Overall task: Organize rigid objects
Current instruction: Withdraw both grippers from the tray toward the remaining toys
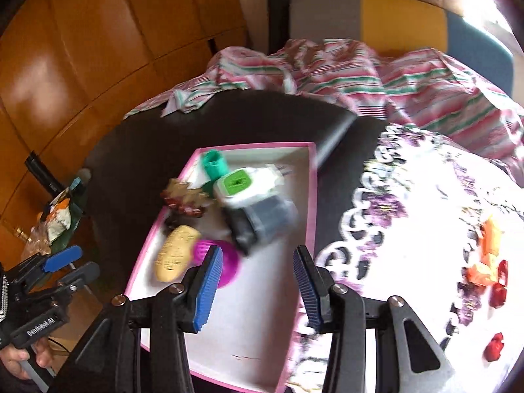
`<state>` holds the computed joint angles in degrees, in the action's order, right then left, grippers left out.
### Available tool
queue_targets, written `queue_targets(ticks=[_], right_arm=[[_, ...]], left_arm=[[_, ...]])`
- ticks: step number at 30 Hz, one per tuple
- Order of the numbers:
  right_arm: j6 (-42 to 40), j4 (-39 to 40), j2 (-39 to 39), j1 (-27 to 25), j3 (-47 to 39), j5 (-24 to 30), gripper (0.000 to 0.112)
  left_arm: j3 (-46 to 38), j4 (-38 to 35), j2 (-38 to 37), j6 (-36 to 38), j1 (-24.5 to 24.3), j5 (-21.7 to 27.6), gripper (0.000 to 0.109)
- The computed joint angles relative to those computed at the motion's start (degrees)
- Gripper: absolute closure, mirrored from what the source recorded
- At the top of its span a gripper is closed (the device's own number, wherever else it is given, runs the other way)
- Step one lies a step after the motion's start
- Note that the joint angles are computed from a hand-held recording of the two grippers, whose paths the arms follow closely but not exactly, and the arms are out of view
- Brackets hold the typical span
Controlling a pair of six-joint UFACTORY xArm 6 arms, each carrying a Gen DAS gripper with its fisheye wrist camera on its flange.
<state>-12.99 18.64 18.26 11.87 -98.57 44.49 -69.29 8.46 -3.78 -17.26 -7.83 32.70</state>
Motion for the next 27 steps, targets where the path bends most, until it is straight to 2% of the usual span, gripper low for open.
queue_targets(ticks=[3, 14, 20, 22, 24, 27], right_arm=[[1.79, -2.17, -0.99, -2.17, 1.31, -0.57, 0.067], [8.82, -11.29, -2.67, -13.35, 4.13, -2.62, 0.067], [17.99, -18.4, -1.59, -19.9, 5.69, -6.45, 0.067], [22.19, -18.64, -1.79, -22.01, 7.41, -8.36, 0.067], [26.44, -19.33, -1.23, -23.49, 6.42, -6.39, 0.067], [29.58, -17.89, -1.74, -25.17, 6.82, -7.08, 0.067]], left_arm=[[-0.64, 1.14, 0.16, -0.35, -0.69, -0.12, 0.051], [-6.59, 2.97, 3.63, 1.58, -4.5, 0.63, 0.05], [-11.16, 3.19, 6.74, 2.78, -7.25, 1.85, 0.046], [-12.99, 3.13, 8.07, 3.27, -8.26, 2.45, 0.046], [-15.04, 2.41, 9.65, 4.26, -9.3, 2.97, 0.046], [-19.18, -0.47, 12.77, 6.7, -10.83, 4.53, 0.046]])
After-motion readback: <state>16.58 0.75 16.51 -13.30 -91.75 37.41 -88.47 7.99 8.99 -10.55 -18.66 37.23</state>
